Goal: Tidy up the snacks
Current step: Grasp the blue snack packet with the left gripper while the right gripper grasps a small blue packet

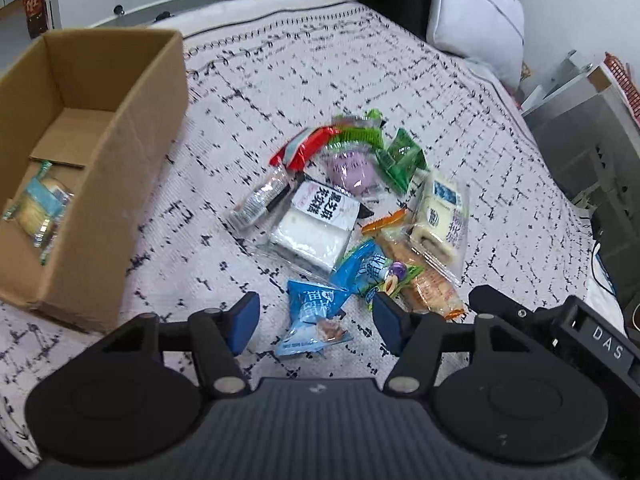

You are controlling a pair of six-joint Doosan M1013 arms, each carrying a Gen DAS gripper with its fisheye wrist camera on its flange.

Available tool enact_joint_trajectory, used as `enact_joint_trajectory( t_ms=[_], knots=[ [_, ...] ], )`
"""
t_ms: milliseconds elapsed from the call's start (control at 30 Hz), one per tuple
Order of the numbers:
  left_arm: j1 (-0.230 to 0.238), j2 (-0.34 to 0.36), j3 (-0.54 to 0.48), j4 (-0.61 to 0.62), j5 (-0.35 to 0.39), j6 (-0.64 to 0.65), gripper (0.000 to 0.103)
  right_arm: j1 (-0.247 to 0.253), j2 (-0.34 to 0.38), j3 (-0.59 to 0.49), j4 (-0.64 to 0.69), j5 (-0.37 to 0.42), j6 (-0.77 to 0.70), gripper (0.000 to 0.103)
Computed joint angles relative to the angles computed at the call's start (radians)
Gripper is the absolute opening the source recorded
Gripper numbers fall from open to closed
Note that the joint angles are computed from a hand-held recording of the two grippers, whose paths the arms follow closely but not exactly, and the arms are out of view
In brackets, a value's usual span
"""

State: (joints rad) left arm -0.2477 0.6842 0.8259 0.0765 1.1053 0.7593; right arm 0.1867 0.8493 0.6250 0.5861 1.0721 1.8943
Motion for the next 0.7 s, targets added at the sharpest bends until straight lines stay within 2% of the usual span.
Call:
enact_joint_trajectory(
  t_ms=[267,333,400,533,700],
  knots=[
    [0.004,0.048,-0.052,-0.02,0.048,0.003,0.05,-0.002,0.048,-0.065,0.029,0.04,0.031,0.058],
    [0.006,0.054,-0.055,-0.028,0.055,0.002,0.043,-0.002,0.058,-0.078,0.036,0.047,0.034,0.052],
    [0.009,0.056,-0.055,-0.045,0.062,0.006,0.033,-0.002,0.07,-0.096,0.042,0.061,0.041,0.041],
    [0.01,0.052,-0.051,-0.05,0.063,0.019,0.029,0.001,0.083,-0.121,0.027,0.087,0.058,0.024],
    [0.011,0.032,-0.038,-0.048,0.047,0.029,0.028,0.001,0.055,-0.08,0.02,0.061,0.052,0.015]
  ],
)
